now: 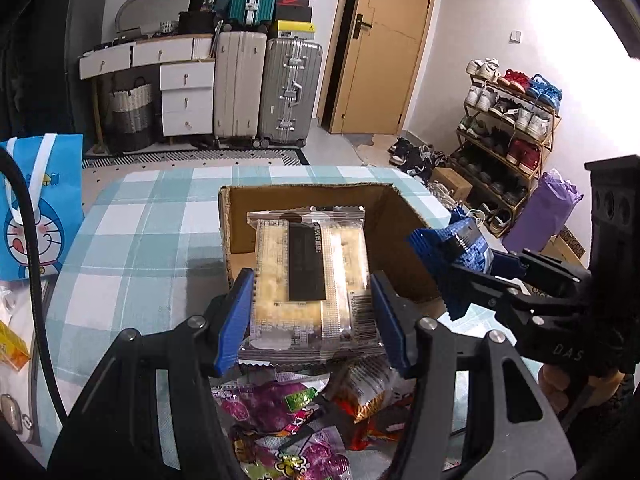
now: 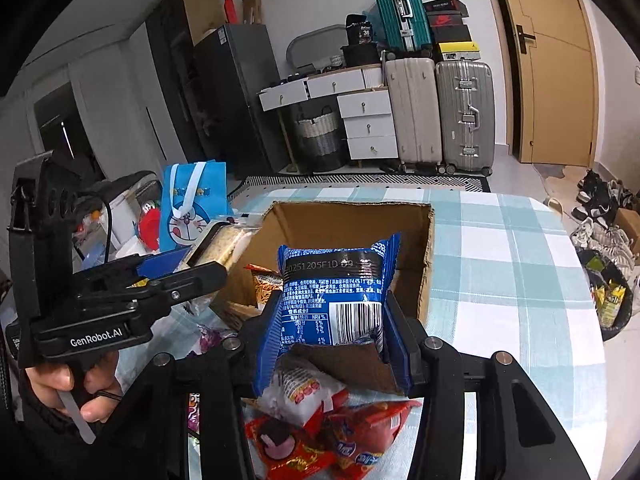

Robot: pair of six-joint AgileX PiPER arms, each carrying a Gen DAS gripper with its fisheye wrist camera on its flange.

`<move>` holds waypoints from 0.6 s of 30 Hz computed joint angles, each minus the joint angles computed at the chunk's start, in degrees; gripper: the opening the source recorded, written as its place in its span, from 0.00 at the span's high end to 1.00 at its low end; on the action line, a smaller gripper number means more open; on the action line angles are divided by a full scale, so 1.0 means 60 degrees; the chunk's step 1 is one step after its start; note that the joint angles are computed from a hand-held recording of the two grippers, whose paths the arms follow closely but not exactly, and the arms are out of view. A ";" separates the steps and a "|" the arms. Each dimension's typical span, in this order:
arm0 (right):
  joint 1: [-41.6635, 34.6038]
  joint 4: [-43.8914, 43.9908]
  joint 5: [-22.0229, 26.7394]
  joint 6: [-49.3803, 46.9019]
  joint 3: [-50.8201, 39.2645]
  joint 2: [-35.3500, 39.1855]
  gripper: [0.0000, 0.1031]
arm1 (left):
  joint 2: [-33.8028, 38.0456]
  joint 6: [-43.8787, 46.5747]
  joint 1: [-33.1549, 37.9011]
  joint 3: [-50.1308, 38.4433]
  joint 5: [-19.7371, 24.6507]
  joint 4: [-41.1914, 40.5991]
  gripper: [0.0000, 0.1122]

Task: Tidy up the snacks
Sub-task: 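Carry the cracker packet and blue packet over the box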

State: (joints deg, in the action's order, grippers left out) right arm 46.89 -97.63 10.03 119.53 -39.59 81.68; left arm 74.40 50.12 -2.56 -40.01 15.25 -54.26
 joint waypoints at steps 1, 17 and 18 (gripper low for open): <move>-0.0032 -0.0022 -0.0039 -0.0040 -0.0079 0.0091 0.54 | 0.0156 0.0087 -0.0026 -0.0062 -0.0059 -0.0084 0.51; -0.0619 0.1287 -0.0636 -0.1996 -0.1223 0.1562 0.54 | 0.1767 0.0134 -0.0291 -0.0946 -0.0592 -0.0118 0.51; -0.0650 0.1525 -0.0629 -0.2219 -0.1272 0.1608 0.54 | 0.1829 0.0125 -0.0284 -0.0988 -0.0580 -0.0127 0.51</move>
State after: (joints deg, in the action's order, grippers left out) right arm 42.99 -88.48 6.26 106.21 -47.23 91.33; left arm 85.37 50.86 -4.26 -45.94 11.77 -55.02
